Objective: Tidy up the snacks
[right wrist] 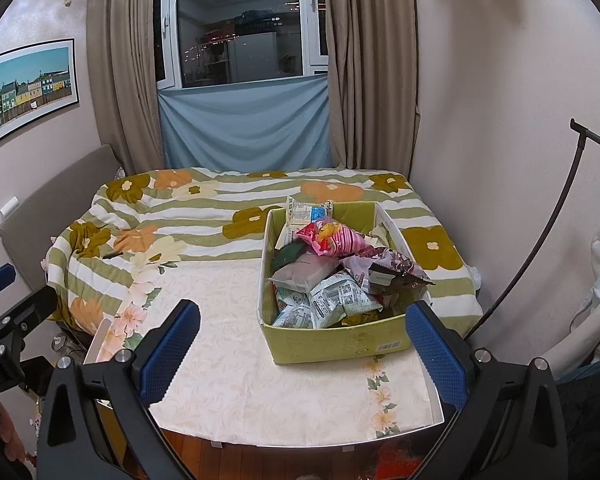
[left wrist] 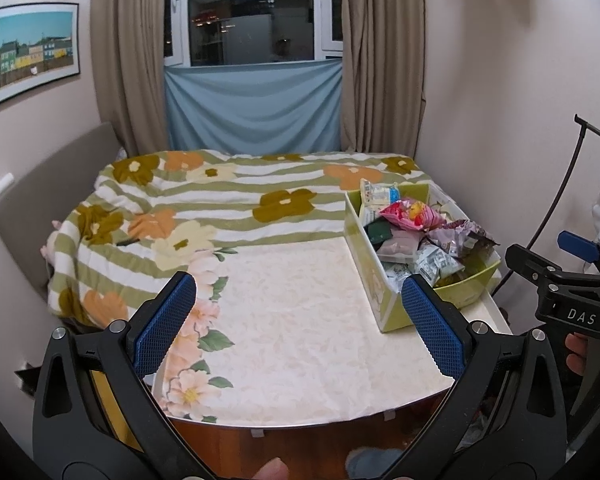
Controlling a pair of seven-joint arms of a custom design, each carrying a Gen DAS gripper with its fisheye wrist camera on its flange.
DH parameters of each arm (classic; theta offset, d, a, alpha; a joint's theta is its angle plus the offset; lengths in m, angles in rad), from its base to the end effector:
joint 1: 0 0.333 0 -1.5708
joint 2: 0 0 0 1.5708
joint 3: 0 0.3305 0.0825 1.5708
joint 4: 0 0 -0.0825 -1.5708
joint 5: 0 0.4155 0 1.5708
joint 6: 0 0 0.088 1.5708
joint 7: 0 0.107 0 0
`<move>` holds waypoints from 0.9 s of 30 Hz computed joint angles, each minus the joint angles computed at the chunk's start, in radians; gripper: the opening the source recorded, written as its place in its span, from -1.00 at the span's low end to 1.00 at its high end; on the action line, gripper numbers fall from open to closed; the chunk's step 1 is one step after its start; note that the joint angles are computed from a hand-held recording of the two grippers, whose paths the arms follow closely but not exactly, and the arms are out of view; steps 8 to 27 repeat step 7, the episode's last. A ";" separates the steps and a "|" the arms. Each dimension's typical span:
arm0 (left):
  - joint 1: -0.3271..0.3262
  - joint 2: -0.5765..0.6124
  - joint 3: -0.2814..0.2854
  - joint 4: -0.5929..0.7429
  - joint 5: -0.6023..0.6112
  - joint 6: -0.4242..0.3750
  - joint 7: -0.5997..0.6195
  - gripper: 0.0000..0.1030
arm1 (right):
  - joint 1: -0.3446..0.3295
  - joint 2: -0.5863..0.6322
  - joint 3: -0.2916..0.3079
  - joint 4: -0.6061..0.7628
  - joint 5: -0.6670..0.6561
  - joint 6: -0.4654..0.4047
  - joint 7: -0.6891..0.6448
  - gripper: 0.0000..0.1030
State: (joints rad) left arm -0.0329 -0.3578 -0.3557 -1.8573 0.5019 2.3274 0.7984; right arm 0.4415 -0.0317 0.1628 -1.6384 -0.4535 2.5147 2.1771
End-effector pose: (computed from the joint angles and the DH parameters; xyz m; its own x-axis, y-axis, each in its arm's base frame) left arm 0.4667 -0.2277 0.7651 0.1586 -0.9873 -0.0045 -0.5484 -0.0843 -0.8320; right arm 0.5142 0.3620 0.7359 0.2581 -0.9654 -0.0378 -0.5447 -0.1131 -0.8309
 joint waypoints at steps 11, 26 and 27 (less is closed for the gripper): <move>0.003 -0.014 0.010 -0.022 -0.021 0.023 0.006 0.99 | -0.001 -0.002 -0.001 0.002 0.015 -0.008 -0.008 0.99; 0.003 -0.014 0.010 -0.022 -0.021 0.023 0.006 0.99 | -0.001 -0.002 -0.001 0.002 0.015 -0.008 -0.008 0.99; 0.003 -0.014 0.010 -0.022 -0.021 0.023 0.006 0.99 | -0.001 -0.002 -0.001 0.002 0.015 -0.008 -0.008 0.99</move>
